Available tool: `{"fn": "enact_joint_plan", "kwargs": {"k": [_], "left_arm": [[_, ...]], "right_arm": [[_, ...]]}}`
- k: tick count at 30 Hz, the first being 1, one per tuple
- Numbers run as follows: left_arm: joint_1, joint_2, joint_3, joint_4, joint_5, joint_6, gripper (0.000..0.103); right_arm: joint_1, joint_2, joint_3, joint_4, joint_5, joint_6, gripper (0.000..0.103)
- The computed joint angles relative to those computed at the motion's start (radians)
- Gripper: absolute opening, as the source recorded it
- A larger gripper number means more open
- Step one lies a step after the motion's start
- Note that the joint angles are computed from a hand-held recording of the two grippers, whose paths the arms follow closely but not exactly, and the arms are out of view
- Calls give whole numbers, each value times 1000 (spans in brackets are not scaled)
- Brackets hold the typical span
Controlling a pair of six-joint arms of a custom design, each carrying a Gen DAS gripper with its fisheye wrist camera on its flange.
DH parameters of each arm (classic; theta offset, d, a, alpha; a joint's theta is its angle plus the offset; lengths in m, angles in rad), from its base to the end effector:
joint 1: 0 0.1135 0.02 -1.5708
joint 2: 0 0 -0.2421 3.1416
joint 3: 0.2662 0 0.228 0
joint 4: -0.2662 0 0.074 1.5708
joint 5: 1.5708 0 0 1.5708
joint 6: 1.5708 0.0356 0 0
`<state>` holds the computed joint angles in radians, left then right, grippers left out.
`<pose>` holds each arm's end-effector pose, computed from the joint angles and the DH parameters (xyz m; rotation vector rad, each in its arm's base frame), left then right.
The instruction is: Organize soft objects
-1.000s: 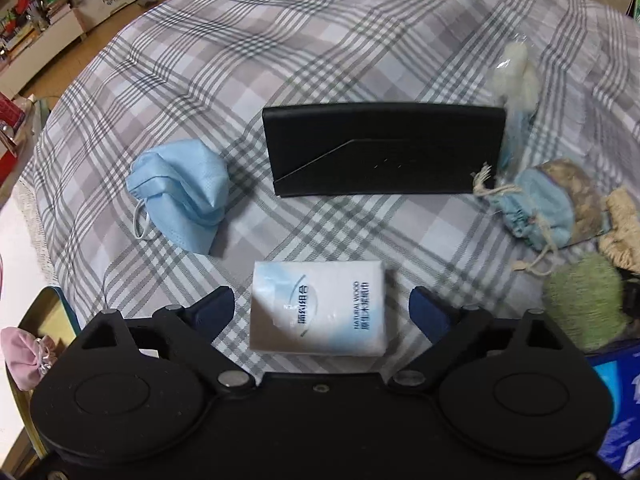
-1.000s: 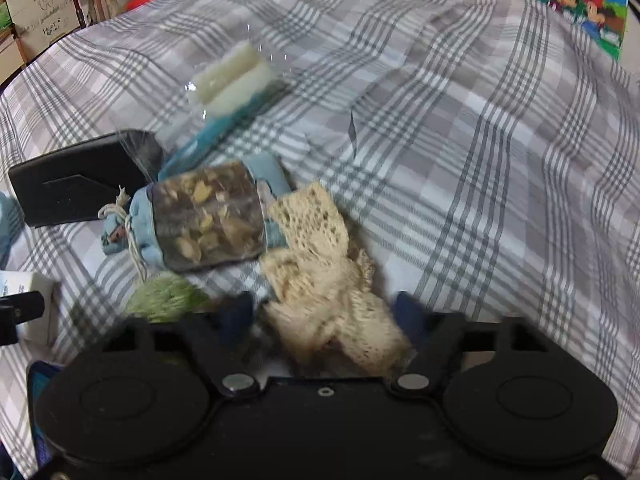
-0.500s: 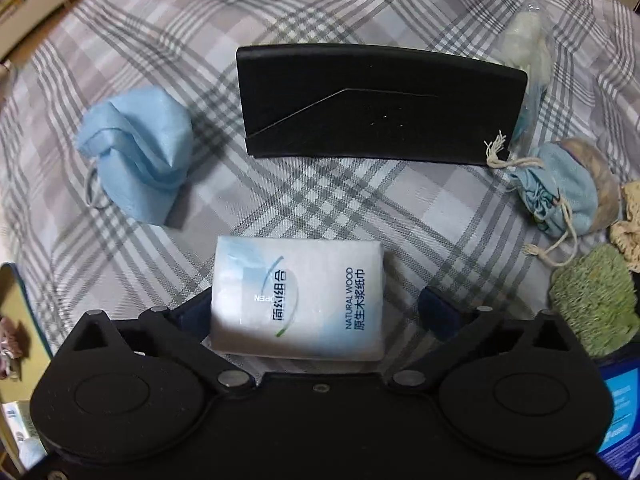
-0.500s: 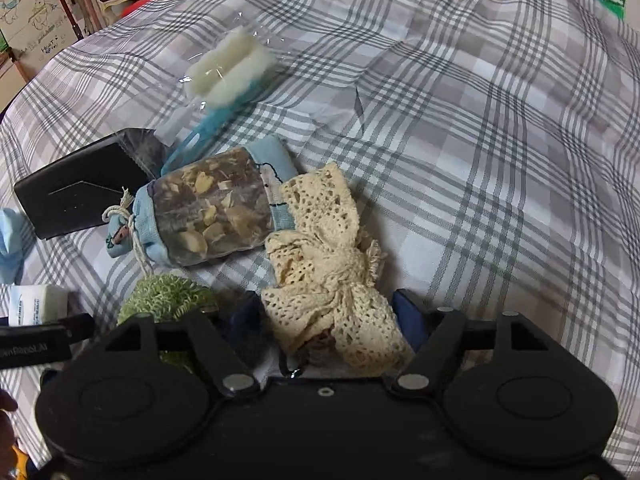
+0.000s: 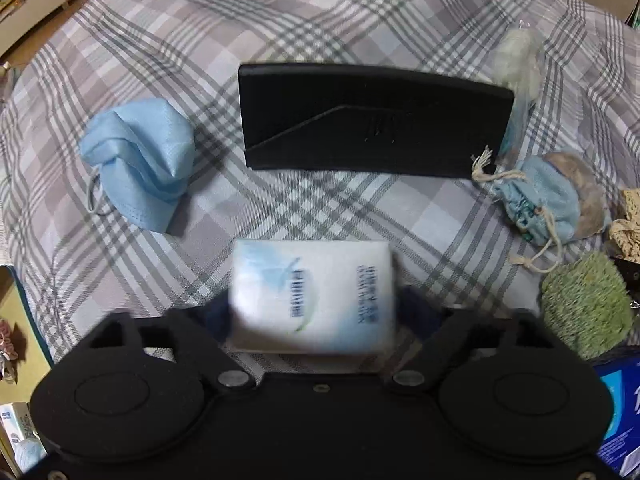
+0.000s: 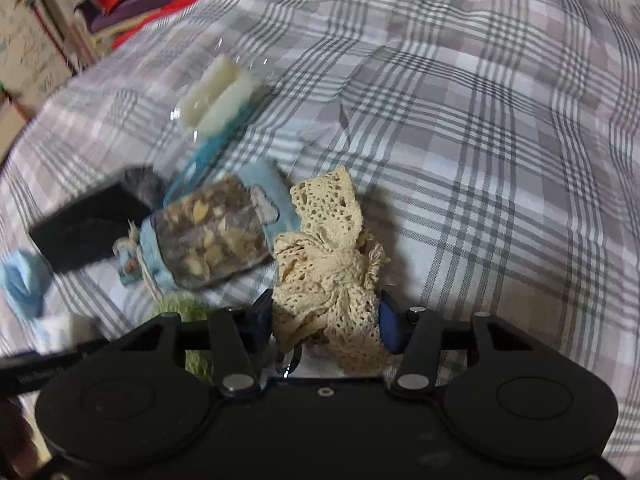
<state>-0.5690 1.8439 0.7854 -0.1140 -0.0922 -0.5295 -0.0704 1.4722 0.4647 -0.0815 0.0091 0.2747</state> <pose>0.2443 -0.1523 0.0834 0.0287 2.7488 -0.1815 0.2146 -0.0155 0.1033 0.4598 2.6208 0.0546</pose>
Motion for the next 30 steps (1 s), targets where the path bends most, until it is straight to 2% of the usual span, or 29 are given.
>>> {"fn": "enact_joint_plan", "kwargs": {"k": [2,4,8,14,21,30], "left_arm": [[4,-11,2,-5,21,1,69],[1,-14,5,-9,30,-8,69],[-31,-36,7,-33,2,-23,69],[-44,-130,1,-99,-54,-22,69],[-37,-342,-61,-221,-103,-3,69],[103,-707,-257,-415,-68,66,69]], "right_arm": [[-32,-43,-15,4,-30,5,50],[-28,-93,-34,9,-16,12,50],[-14,-150,-57,23,15,11,50],[-16,-194,-78,44,3,9,50],[4,-209,-87,56,0,33,50],[90,-195,-92,76,54,48,50]]}}
